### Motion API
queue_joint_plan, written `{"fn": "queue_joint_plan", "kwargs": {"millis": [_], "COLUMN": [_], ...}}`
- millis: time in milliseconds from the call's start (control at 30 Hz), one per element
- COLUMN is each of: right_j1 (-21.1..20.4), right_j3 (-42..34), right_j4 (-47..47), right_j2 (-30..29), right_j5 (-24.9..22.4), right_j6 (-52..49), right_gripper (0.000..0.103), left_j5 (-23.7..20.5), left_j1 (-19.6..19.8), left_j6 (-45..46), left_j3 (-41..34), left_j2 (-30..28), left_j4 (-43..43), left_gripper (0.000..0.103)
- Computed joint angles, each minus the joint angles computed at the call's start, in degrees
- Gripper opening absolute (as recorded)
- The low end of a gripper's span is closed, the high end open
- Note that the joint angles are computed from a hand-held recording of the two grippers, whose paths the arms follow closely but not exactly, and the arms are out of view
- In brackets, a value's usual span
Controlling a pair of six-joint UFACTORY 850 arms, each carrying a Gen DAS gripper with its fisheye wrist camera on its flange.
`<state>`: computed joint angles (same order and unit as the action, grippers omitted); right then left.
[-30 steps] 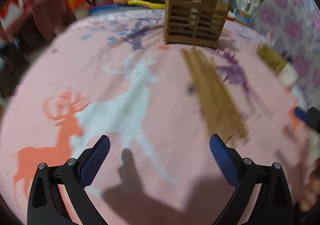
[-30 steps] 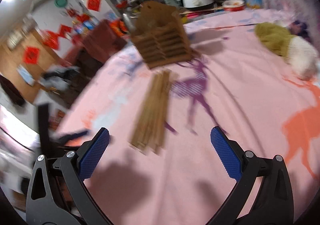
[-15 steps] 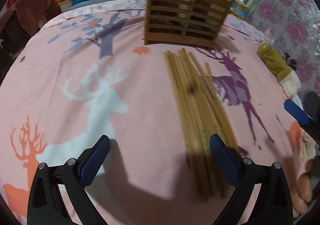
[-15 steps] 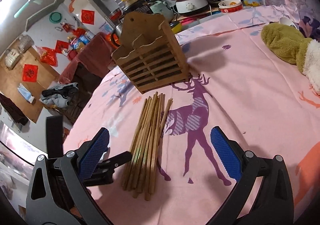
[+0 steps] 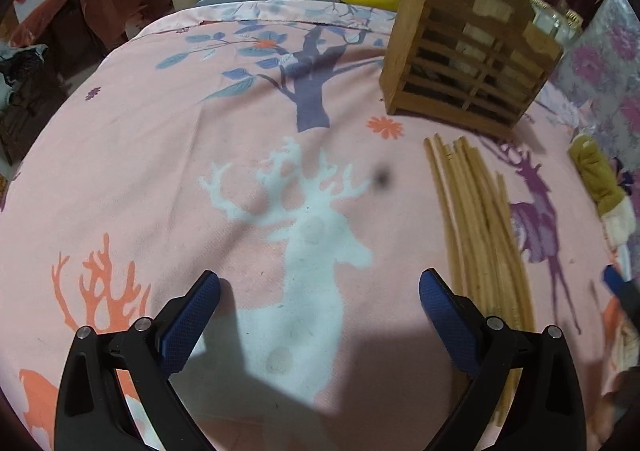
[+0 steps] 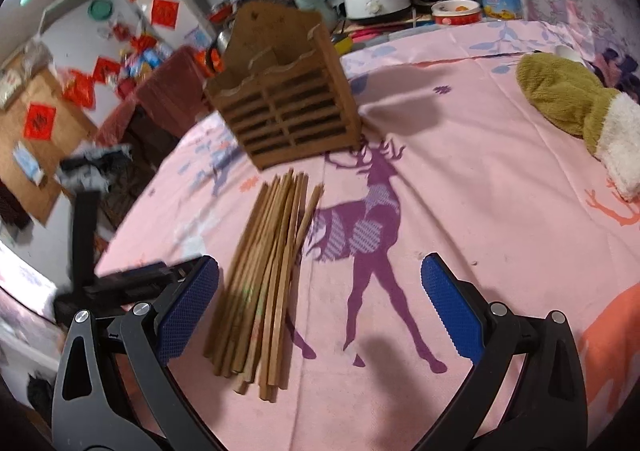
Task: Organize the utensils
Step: 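Move both tools toward the bamboo chopstick pile beside the wooden holder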
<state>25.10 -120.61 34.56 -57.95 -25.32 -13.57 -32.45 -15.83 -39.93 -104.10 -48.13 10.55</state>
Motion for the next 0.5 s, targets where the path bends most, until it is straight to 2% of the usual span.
{"fn": "queue_joint_plan", "kwargs": {"millis": [33,133,267,300,367,433,500], "right_j1": [0.3,1.5,2.7,2.9,2.8,1.7,0.3], "right_j3": [-1.3,-6.9,-12.7,-13.9,-16.9,-16.4,-12.5], "right_j4": [-2.2,-8.3,-15.7,-18.6,-24.8,-24.4,-17.0], "right_j2": [-0.8,-4.3,-7.9,-8.6,-10.4,-10.0,-7.7], "right_j5": [-1.3,-6.3,-10.7,-11.4,-12.6,-12.2,-10.2], "right_j6": [0.8,2.3,5.2,7.1,14.1,17.3,12.6], "right_gripper": [0.085,0.071,0.059,0.053,0.049,0.045,0.045], "left_j5": [0.1,-0.3,0.5,0.7,0.6,0.3,0.3], "left_j1": [0.0,0.2,1.1,1.0,0.7,0.5,0.4], "left_j6": [-0.4,-1.9,-0.3,-0.5,-1.0,-1.0,-0.9], "left_j3": [0.2,0.0,0.3,0.5,0.8,0.6,0.7], "left_j2": [0.2,0.2,0.3,0.5,0.7,0.6,0.7], "left_j4": [0.5,1.1,-2.5,-2.3,-1.4,-0.8,-0.5], "left_gripper": [0.097,0.097,0.097,0.097,0.097,0.097,0.097]}}
